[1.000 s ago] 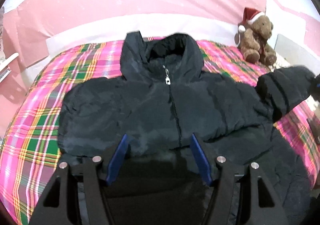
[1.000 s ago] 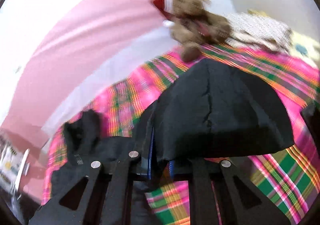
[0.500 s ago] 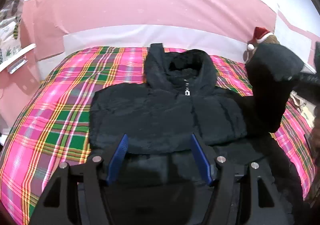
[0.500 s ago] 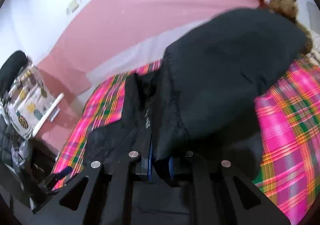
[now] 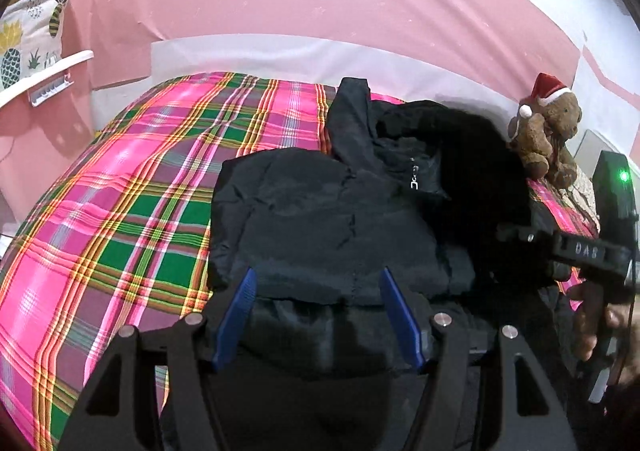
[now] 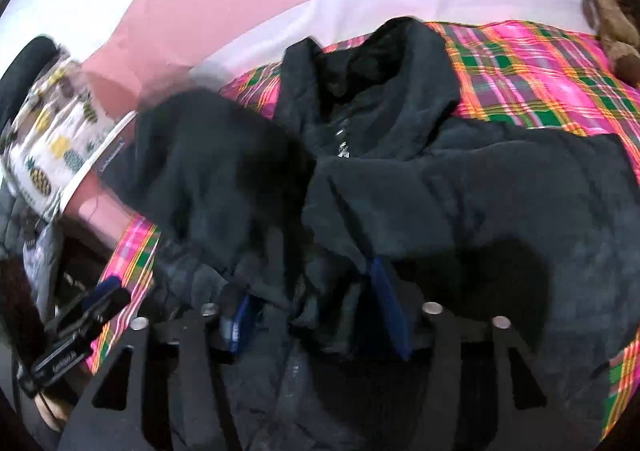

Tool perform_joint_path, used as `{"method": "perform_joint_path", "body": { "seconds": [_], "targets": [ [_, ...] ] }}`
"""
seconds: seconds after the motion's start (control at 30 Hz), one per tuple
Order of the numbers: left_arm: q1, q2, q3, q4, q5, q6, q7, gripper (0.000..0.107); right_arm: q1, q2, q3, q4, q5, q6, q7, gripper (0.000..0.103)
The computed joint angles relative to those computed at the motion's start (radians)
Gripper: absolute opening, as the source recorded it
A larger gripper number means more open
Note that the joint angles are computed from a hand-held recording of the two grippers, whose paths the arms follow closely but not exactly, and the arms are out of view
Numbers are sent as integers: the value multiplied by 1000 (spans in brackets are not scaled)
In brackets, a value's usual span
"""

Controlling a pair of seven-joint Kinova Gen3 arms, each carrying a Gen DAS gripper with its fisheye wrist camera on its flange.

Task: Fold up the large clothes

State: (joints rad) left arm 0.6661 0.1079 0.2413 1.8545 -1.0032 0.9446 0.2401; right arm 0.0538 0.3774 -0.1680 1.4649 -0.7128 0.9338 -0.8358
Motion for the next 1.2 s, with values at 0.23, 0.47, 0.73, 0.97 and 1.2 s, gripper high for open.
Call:
{"method": "perform_joint_path", "body": {
  "seconds": [0.23, 0.47, 0.73, 0.97, 1.2],
  "targets": [
    [4, 1, 4, -33, -1, 11, -39, 66, 27, -41, -21, 35, -60, 22, 119, 61],
    [1, 34, -10, -111, -1, -13, -121, 66, 78, -91, 22, 63, -161, 68, 256, 61],
    [-8, 162, -71, -249, 86, -117, -324, 47, 68, -98, 115, 77, -8, -135, 120, 61],
    [-53, 278, -131, -284, 209, -173, -437, 37, 55, 33, 104, 10, 179, -186, -64, 54],
    [36, 297, -226, -308, 234, -145, -464, 37, 53, 52, 65, 16, 270, -222, -125, 54]
  ]
}}
